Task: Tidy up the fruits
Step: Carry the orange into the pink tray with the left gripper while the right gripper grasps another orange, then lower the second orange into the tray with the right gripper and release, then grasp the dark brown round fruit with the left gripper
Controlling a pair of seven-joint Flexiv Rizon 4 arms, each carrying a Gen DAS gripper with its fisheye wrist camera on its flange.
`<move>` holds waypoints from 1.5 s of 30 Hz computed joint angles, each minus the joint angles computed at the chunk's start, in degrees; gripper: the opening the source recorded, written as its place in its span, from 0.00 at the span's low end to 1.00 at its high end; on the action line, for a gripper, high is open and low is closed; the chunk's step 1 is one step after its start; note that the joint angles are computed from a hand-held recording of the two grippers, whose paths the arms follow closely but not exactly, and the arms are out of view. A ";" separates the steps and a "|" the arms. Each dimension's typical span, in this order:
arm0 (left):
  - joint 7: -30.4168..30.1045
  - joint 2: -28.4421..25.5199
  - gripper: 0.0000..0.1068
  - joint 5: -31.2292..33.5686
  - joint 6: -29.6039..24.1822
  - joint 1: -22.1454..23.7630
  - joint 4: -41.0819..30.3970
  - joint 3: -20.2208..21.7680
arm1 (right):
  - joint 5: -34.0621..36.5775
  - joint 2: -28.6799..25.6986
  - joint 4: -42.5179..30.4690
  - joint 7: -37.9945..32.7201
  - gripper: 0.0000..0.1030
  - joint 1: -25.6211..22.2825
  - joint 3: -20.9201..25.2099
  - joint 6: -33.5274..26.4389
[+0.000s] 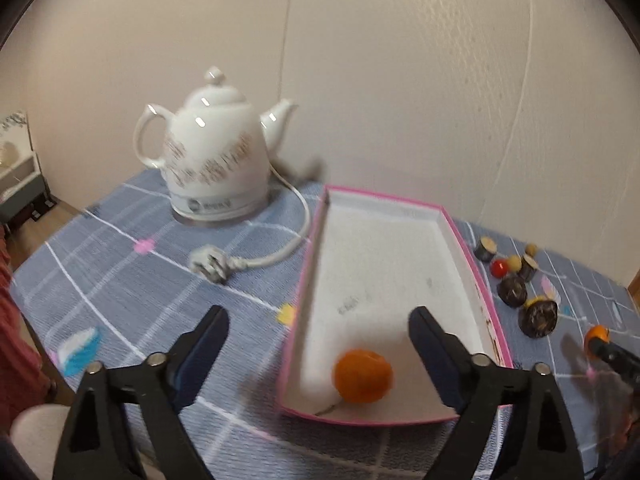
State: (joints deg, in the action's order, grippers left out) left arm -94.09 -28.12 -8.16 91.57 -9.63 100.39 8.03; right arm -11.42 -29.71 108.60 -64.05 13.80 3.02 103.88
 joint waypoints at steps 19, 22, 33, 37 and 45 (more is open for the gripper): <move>-5.51 0.14 0.96 -4.24 4.57 0.41 3.32 2.45 | -7.71 -7.79 -16.58 -5.63 0.38 6.86 4.26 -12.61; -5.18 0.22 0.96 -4.44 4.76 0.72 3.49 2.02 | -7.94 -9.50 -19.42 -5.28 0.38 8.85 2.21 -15.97; -5.60 0.10 0.96 -5.10 3.44 0.97 3.17 1.64 | -8.78 -13.14 -24.91 -4.58 0.39 10.22 -0.13 -20.51; -6.29 -0.27 0.96 -4.70 2.59 0.03 2.57 2.70 | -7.14 -11.37 -21.11 -3.39 0.58 10.90 -2.13 -14.16; -2.31 0.28 0.96 -3.90 3.83 6.21 3.79 -5.96 | -4.13 -4.27 -9.66 -1.27 0.61 12.73 -8.09 -3.38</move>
State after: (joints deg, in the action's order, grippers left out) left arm -96.39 -27.84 -12.05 95.40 -3.43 104.18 2.07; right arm -15.55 -33.98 98.95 -65.32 26.53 -5.07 100.50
